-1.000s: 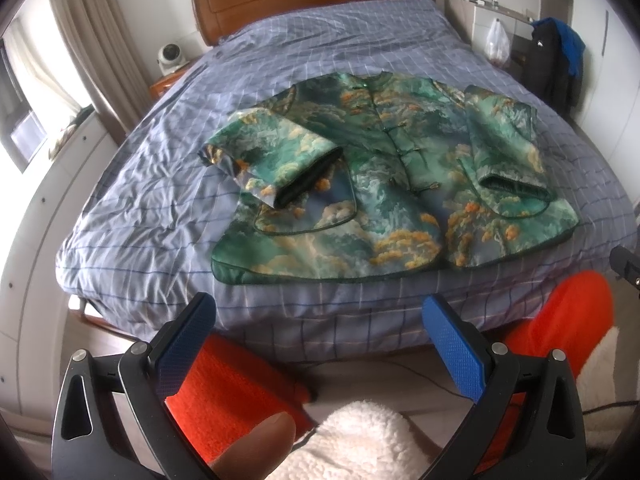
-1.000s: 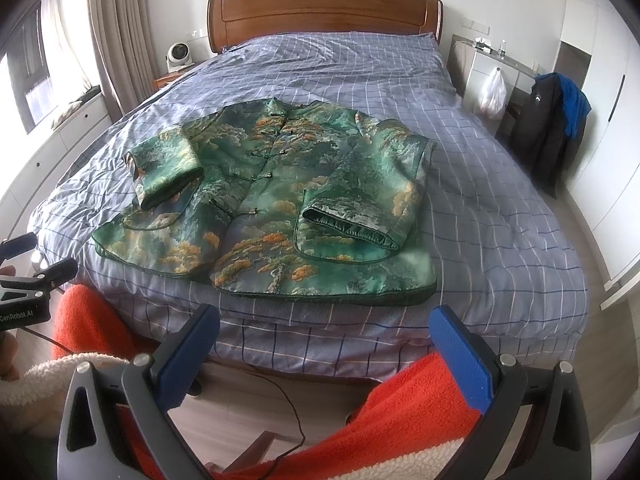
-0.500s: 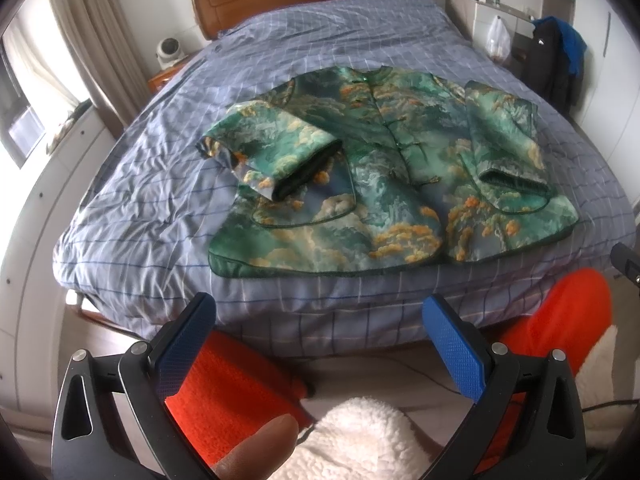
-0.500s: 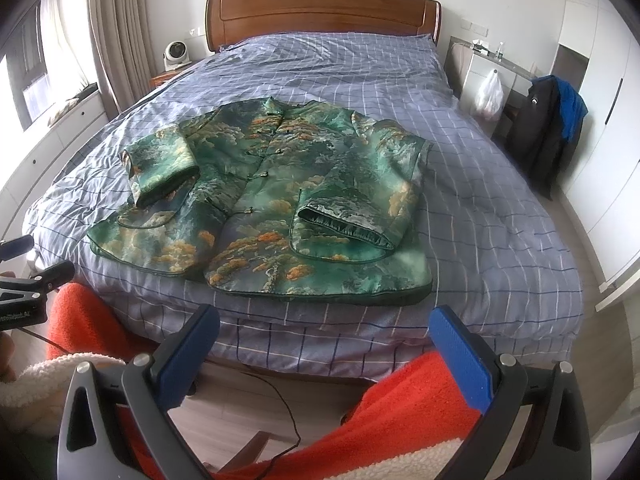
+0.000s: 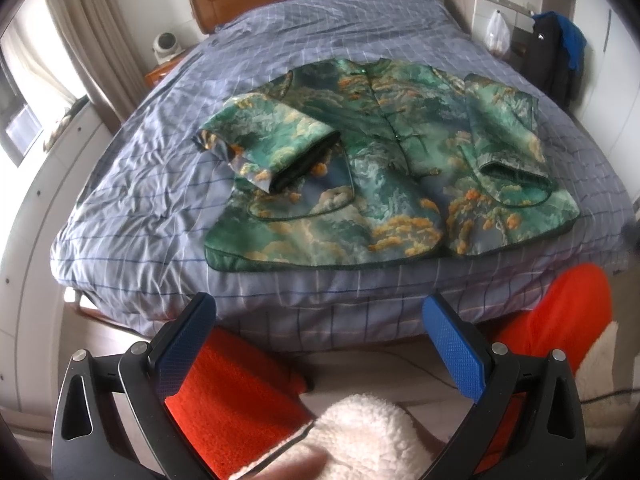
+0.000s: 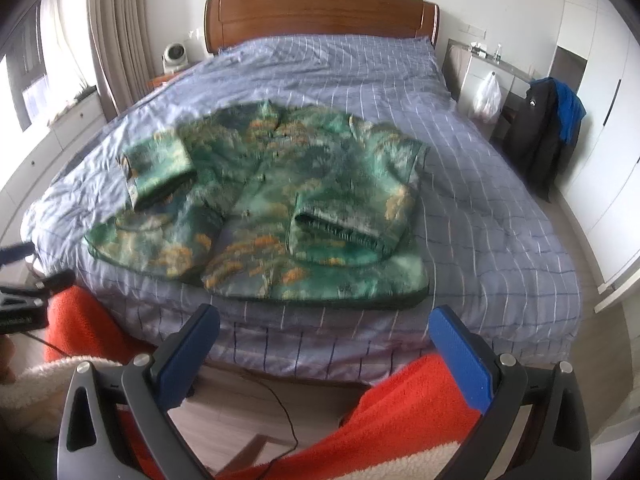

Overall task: Fold large clothes
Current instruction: 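Grasp the folded-back sleeve cuff of the green jacket with the right gripper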

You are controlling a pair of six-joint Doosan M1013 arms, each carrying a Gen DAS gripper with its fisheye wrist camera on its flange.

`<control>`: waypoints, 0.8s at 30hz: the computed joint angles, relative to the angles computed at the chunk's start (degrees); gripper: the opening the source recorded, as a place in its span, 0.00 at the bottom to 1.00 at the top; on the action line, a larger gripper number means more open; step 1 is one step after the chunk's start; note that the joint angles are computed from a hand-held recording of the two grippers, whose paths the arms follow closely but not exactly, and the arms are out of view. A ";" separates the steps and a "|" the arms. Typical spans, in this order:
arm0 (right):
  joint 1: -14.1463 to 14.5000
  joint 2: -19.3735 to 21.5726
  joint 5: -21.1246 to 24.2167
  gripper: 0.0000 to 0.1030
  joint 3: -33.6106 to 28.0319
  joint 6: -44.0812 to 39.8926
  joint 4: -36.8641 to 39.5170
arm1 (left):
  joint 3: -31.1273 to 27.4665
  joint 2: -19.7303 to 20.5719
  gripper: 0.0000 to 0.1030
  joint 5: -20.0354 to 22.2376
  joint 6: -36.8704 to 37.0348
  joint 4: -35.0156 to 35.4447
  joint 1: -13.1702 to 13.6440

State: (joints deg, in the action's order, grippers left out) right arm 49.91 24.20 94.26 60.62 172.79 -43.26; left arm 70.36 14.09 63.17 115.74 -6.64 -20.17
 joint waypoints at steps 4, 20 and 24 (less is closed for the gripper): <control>1.46 -2.79 -0.07 1.00 3.50 1.35 -13.14 | -0.70 0.46 1.00 0.63 0.13 -0.29 0.06; -19.47 -4.68 -25.23 0.19 16.41 -41.14 17.35 | -2.86 1.52 1.00 3.44 -3.76 2.14 -0.44; -21.67 -11.76 -29.66 0.10 20.41 -28.26 11.54 | -3.34 1.99 1.00 4.13 -4.33 2.16 -0.64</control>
